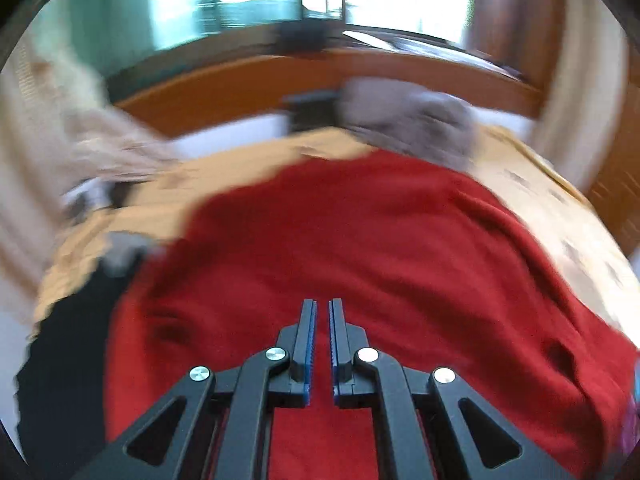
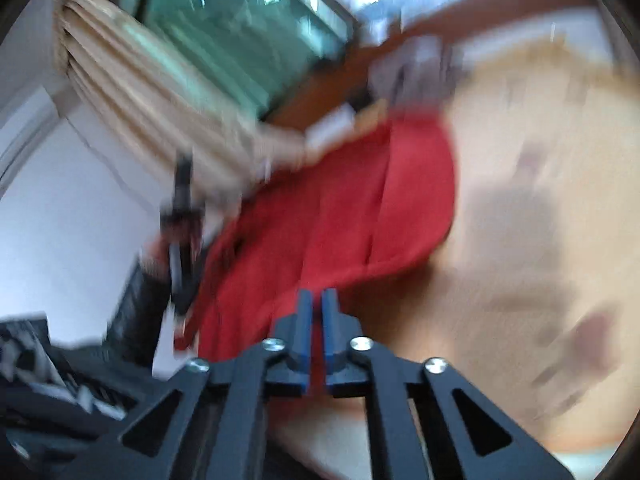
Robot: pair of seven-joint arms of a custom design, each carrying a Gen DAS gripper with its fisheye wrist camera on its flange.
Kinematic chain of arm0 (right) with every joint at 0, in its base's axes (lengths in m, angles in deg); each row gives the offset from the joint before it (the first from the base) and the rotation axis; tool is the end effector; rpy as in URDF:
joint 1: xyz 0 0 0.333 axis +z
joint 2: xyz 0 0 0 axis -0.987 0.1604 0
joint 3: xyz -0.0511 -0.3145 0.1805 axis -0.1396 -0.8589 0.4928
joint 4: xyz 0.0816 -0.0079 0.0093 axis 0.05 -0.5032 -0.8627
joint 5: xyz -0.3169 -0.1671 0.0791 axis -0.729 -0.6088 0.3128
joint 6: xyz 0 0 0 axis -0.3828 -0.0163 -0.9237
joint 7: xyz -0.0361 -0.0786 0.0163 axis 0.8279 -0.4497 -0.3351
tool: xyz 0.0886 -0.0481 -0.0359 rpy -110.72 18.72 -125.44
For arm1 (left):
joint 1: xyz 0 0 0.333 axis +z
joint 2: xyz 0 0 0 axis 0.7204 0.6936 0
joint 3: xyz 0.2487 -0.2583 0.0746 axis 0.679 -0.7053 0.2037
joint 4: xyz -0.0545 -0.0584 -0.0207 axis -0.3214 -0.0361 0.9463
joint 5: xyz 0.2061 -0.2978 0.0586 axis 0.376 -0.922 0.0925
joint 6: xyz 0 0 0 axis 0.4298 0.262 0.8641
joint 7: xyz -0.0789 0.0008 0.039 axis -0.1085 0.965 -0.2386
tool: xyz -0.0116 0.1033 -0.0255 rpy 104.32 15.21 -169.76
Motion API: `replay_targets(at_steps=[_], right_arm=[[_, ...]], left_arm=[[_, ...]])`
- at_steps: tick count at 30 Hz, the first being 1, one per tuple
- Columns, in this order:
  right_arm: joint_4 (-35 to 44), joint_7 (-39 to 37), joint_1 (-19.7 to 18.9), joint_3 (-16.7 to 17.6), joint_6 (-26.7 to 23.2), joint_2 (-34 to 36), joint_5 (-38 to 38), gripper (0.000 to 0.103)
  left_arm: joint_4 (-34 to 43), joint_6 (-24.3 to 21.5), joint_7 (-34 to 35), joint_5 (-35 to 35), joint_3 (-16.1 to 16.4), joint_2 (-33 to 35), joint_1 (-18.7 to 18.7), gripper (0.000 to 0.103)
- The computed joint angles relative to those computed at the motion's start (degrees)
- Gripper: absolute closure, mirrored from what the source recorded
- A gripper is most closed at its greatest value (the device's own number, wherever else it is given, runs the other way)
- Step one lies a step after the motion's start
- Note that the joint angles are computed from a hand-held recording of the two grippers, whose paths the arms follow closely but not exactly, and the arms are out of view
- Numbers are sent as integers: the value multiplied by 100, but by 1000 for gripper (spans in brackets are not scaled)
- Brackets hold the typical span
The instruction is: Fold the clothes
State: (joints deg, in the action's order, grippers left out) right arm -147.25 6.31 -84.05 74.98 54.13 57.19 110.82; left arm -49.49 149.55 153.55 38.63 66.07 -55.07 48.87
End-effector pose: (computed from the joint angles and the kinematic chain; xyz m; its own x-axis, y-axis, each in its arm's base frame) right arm 0.5471 -0.0561 0.6411 0.4397 -0.6305 -0.6396 -0.7167 0.1829 -0.6730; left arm 0.7148 -0.0527 0.6576 -0.3616 -0.9323 0.0002 -0.7270 0.2818 -0.6262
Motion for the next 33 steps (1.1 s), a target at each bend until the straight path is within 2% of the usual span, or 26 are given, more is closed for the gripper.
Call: replay_targets(at_steps=[2, 5, 6, 7, 8, 10, 11, 14, 15, 17, 19, 20, 21, 22, 26, 32, 33], right_arm=[[110, -37, -103, -102, 417, -161, 323, 99], [284, 8, -175, -171, 1098, -223, 231, 99], [373, 66, -313, -146, 1057, -192, 196, 99], [414, 262, -252, -319, 696, -116, 100, 99], [411, 528, -298, -341, 370, -50, -151, 99], [292, 920, -334, -274, 98, -26, -791, 93], [243, 1046, -362, -283, -199, 9, -957, 93], [78, 1285, -468, -304, -1133, 202, -869, 92], [24, 1308, -490, -271, -1282, 230, -846, 89], [10, 1340, -511, -201, -1543, 305, -839, 78], [54, 1376, -520, -137, -1789, 395, -837, 57], [67, 1433, -530, -113, -1889, 432, -791, 49], [39, 1478, -518, -73, -1837, 419, -766, 34], [-8, 1427, -507, -46, -1740, 380, -749, 30], [12, 1383, -480, -9, -1800, 406, -718, 29], [-164, 1175, -230, 176, -1322, 368, -306, 30], [-141, 1159, -192, 193, -1399, 412, -271, 39]], left_arm=[[-306, -6, 356, -199, -172, -155, 32, 97], [-627, 48, 590, -199, -193, -314, -85, 97], [-740, 106, 626, -118, -162, -366, -144, 97], [-858, 154, 656, -23, -130, -425, -197, 97], [-980, 195, 679, 87, -94, -491, -246, 97], [-1193, 216, 748, 295, -43, -596, -320, 97], [-1299, 212, 787, 329, -34, -650, -328, 97], [-1545, 130, 874, 294, -28, -794, -317, 97], [-1629, 128, 899, 271, -25, -848, -312, 97], [-1804, 177, 940, 203, -17, -974, -297, 97], [-1954, 212, 974, 121, -8, -1085, -284, 97], [-1996, 213, 977, 63, -4, -1122, -275, 97], [-2038, 214, 981, 4, 0, -1158, -266, 97], [-2070, 207, 988, -52, 4, -1187, -258, 97], [-2141, 50, 1104, -338, 5, -1277, -202, 97], [-2042, -519, 1380, -1008, -4, -1288, -86, 97], [-2054, -551, 1352, -998, 8, -1280, -99, 97]])
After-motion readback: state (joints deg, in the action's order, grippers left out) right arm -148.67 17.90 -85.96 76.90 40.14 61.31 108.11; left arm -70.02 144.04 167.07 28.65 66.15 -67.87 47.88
